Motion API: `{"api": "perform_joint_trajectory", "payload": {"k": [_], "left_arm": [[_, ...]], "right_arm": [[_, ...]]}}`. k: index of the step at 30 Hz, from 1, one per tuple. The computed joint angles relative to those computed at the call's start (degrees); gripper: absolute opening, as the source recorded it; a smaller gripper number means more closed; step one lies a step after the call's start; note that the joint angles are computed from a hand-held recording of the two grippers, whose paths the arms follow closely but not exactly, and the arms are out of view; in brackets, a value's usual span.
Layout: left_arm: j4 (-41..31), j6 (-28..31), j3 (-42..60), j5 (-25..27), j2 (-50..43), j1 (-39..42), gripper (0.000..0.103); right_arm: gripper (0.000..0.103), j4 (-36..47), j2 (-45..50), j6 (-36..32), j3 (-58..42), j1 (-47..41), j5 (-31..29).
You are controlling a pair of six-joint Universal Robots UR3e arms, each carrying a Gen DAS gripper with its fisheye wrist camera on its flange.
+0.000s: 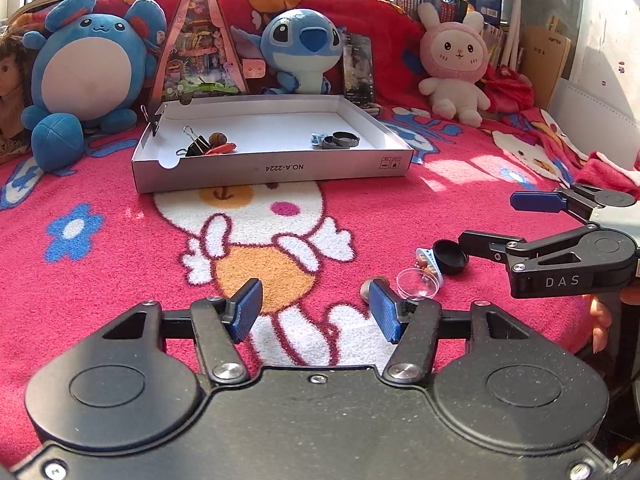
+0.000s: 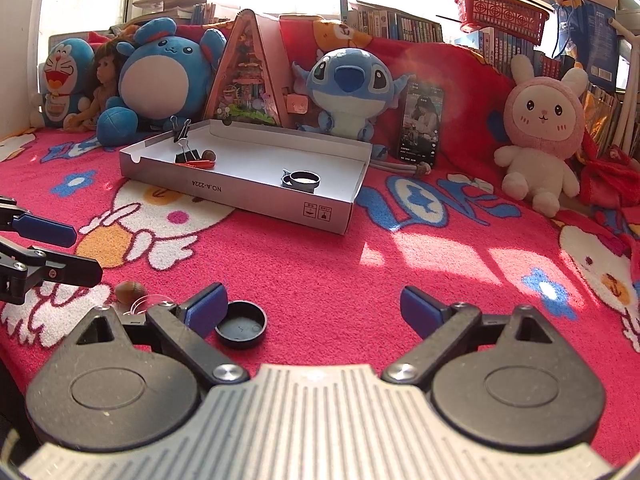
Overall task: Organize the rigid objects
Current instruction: 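Withdraw both grippers from the box back toward the remaining items, then grasp the brown nut with the left gripper while the right grasps the last black cap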
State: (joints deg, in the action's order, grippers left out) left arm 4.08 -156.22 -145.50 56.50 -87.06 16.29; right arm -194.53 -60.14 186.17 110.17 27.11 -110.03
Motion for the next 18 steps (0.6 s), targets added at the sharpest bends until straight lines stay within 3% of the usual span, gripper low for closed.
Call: {"api": "perform_joint_trajectory", "payload": {"k": [6, 11, 18], "left_arm": [[1.8, 0.0, 0.0, 1.0, -2.1, -2.6, 0.042], [4.9, -1.5, 1.1, 1.9, -5.3, -5.0, 0.038], [8.3, -4.3, 3.3, 3.4, -9.4, -7.7, 0.03]], "right_arm": [[0.088, -1.2, -0.6, -0.9, 2.4, 0.5, 0.9], [0.084, -2.6, -0.6, -2.3, 3.8, 0.3, 4.4], [0.075, -0.9, 1.5, -2.7, 1.0, 1.6, 4.2]]}}
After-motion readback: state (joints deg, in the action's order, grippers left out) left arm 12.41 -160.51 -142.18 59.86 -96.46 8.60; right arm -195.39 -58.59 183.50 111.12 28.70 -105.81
